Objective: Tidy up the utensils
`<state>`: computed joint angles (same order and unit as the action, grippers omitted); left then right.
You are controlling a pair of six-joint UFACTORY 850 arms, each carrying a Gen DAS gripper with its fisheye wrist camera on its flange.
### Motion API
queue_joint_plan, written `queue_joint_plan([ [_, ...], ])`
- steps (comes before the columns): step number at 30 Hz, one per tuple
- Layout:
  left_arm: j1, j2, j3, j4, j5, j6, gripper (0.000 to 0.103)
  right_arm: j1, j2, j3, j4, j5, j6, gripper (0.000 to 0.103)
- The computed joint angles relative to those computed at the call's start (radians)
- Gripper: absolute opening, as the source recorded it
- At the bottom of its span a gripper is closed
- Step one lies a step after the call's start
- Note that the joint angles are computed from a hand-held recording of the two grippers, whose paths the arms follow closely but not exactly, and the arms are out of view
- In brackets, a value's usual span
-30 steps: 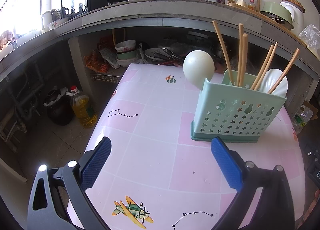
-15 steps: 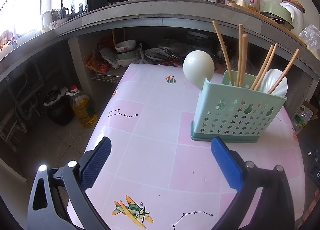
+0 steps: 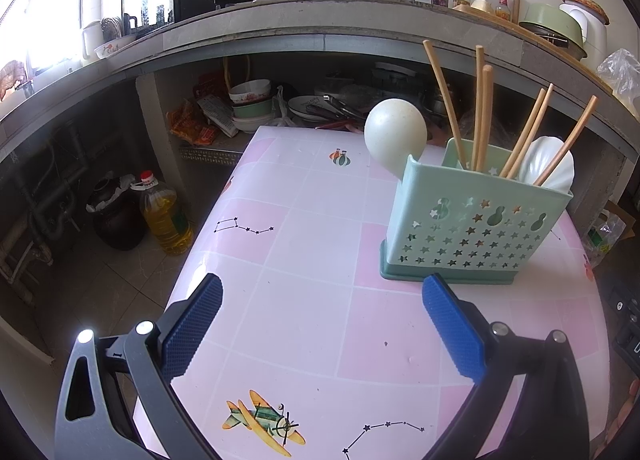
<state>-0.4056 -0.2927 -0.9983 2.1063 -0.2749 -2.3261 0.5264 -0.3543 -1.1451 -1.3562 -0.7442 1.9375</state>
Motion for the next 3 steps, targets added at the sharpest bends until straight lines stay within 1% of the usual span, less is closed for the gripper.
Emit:
queue_joint_plan([
  [3, -0.001, 0.000, 0.000, -0.002, 0.000, 0.000, 0.097, -0.001, 0.000, 0.000, 0.000, 0.002, 0.000, 0.095],
])
